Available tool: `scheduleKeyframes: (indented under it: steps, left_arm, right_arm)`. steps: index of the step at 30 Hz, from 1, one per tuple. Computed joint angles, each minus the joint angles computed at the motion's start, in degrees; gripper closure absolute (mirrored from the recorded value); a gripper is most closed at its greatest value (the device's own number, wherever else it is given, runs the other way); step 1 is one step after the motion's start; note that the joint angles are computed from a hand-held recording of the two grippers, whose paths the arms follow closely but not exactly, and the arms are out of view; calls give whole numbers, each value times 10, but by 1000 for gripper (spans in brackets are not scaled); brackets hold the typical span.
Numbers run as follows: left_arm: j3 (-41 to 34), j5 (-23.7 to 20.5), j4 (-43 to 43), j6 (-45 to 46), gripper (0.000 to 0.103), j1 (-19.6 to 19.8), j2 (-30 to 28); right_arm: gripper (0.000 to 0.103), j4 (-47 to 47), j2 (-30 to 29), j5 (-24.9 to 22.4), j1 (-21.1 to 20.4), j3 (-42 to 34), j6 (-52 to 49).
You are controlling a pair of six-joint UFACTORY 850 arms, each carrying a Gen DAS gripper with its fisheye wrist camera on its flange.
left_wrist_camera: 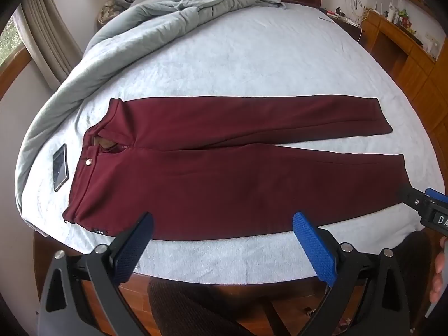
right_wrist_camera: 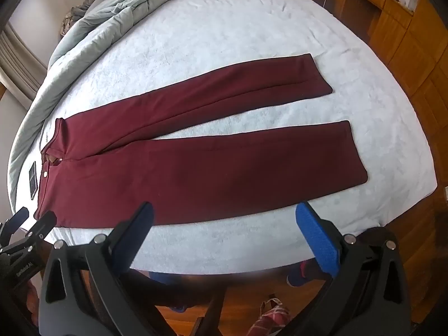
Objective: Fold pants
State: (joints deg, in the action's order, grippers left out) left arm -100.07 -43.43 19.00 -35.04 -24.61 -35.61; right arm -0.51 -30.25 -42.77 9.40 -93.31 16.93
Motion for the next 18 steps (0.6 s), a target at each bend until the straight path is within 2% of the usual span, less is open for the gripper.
scheduleKeyframes:
  steps: [18]
  left_arm:
    - [-7, -5, 3, -3, 4, -3, -4]
  right_arm:
    - [2, -13, 0, -4, 6, -3, 10]
